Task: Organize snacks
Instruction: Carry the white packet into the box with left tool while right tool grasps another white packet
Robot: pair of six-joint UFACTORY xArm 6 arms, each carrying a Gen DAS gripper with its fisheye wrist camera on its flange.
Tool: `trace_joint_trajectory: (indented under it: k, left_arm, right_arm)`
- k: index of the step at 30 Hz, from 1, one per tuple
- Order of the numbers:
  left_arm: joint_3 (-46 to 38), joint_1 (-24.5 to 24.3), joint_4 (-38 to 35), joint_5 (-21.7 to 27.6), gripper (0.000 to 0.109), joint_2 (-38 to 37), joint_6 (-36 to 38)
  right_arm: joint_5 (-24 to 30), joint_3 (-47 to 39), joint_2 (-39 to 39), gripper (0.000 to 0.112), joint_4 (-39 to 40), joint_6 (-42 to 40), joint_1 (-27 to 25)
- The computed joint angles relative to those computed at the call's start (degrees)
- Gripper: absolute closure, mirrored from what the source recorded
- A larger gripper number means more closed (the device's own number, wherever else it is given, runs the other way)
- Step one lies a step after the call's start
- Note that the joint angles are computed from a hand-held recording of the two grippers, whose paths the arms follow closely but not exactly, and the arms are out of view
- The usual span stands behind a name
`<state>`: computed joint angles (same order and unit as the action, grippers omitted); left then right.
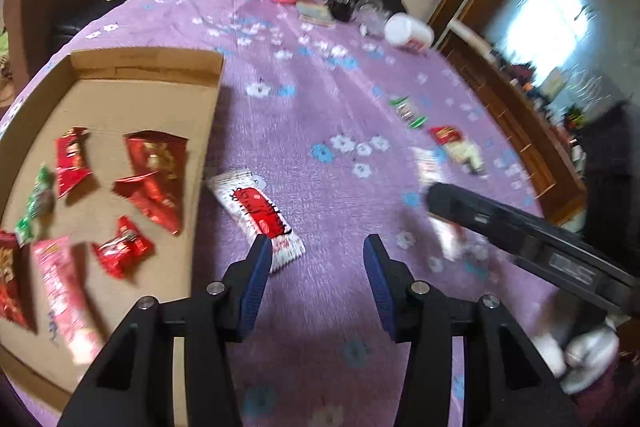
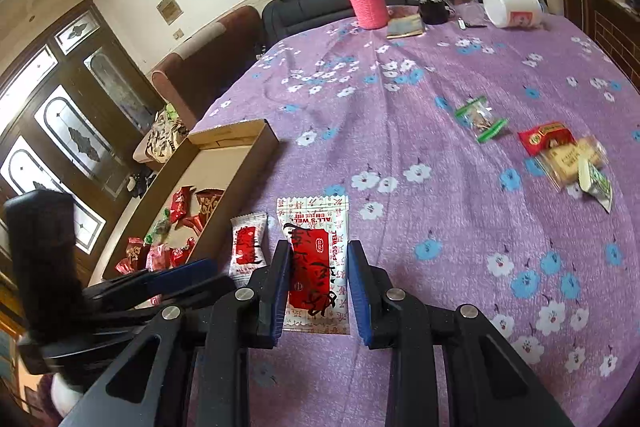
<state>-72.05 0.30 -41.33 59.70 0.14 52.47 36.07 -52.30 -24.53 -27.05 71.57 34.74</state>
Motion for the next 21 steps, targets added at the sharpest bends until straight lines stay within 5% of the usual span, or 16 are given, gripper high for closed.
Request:
trace_joint_trajectory:
  k: [4,8,15,17,19,21]
  left_arm:
    - [0.10,-4.11,7.04,-7.38,0.061,1.98,-6.17]
    - [-0.03,-7.15,14.18,-13.66,0.042,3.10,-12.04]
    - [0.69,-8.21,15.12,-16.99,0.042,3.47,-10.21]
    - [1.38,-9.13,17.36,-17.74,0.068,3.46,-9.62]
    - [2.81,-9.83,19.05,-20.13,0.073,2.83,-9.46]
    - [2.20,-9.12,16.77,-18.16,0.093,2.56,-7.91]
  right_arm:
    - [-0.96,2.57,-2.65,0.082,-0.52,1.08,-0.71]
    - [-3.10,4.91,-4.25,0.082,0.31,1.06,-1.53]
    - [-6.18,7.96,-5.63,0.082,2.22,0.44,-2.86]
    - [-7.86,9.02,-6.05,0.082,2.40,0.85,-3.38]
    - [-8.81,9.84,-6.44,0.082,2.48,1.22,-3.59]
    - [-9.33,10.49,-6.64,0.082,2.62,1.23,-3.83]
